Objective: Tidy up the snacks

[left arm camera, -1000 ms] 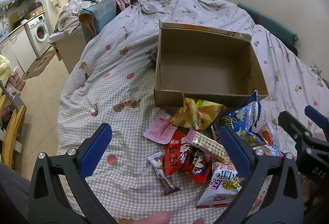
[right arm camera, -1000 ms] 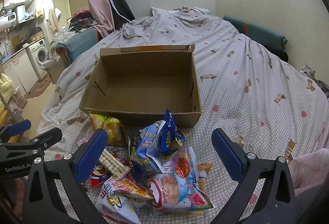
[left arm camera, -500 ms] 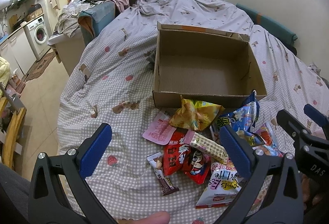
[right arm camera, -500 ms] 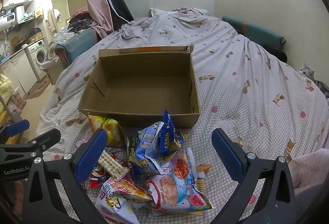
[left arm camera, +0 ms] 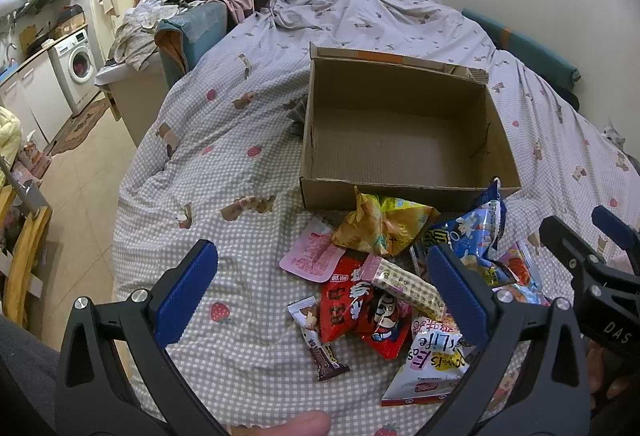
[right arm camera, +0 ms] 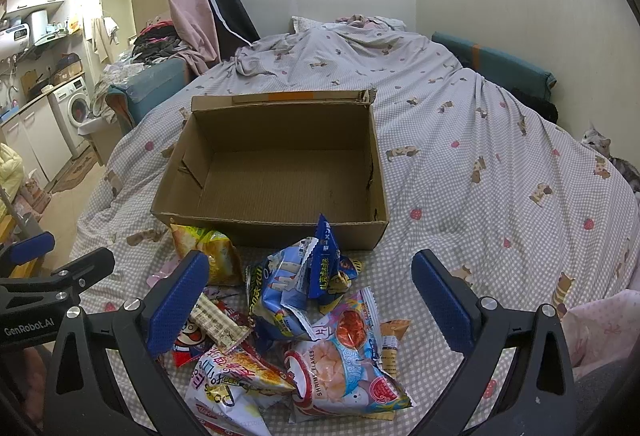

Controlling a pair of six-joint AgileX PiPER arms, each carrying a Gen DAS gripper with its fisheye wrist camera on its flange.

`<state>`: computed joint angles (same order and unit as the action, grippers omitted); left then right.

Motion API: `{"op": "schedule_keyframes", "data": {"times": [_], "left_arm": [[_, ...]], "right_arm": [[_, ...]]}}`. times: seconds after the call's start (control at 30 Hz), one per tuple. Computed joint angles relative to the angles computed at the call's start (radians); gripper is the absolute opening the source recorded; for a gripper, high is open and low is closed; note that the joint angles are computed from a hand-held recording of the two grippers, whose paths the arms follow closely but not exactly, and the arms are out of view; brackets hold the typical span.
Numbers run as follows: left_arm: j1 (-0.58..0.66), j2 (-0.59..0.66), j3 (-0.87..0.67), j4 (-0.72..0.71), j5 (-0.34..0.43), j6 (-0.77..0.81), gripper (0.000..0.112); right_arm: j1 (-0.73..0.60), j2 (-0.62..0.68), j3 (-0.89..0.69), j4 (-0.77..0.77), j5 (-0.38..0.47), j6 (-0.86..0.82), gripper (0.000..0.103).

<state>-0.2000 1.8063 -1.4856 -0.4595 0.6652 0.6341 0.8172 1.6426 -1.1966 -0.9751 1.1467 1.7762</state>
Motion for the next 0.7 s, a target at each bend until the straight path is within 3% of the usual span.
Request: {"op": "schedule_keyframes", "data": {"times": [0.7], "left_arm": [[0.002,0.008,-0.007,0.017,0.003,-0.023,0.103]], "right_arm": [[0.002,0.001,0.003,-0.003,-0.001,0.004,0.103]]}}
